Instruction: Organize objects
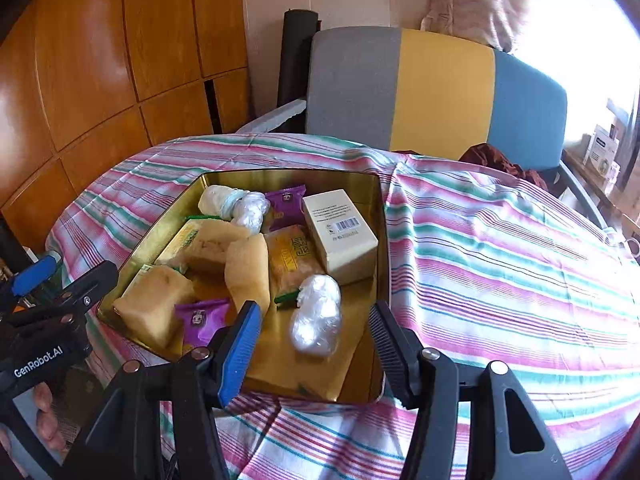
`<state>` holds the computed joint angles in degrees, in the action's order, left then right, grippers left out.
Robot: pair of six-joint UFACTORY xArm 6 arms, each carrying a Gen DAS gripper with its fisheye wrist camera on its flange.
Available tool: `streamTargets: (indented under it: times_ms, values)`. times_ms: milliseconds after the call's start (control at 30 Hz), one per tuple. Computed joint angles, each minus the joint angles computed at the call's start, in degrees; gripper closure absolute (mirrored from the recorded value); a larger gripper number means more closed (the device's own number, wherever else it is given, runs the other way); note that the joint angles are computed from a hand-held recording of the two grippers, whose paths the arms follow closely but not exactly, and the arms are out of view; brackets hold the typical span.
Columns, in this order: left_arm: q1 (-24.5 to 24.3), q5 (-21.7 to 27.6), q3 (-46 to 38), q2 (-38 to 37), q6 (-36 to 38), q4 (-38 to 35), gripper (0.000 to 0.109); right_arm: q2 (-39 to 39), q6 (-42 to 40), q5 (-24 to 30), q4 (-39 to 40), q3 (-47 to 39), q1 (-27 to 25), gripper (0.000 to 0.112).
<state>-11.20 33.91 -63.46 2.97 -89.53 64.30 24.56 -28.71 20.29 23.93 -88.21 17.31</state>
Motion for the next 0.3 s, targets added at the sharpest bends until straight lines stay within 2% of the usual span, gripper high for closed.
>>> streamTargets:
  times_ms: [300]
  values:
    - [-1.4, 1.7, -0.3, -0.1, 0.6, -0.1, 0.006, -1.3, 0.0, -2.6, 1.3, 2.6, 0.0, 0.055]
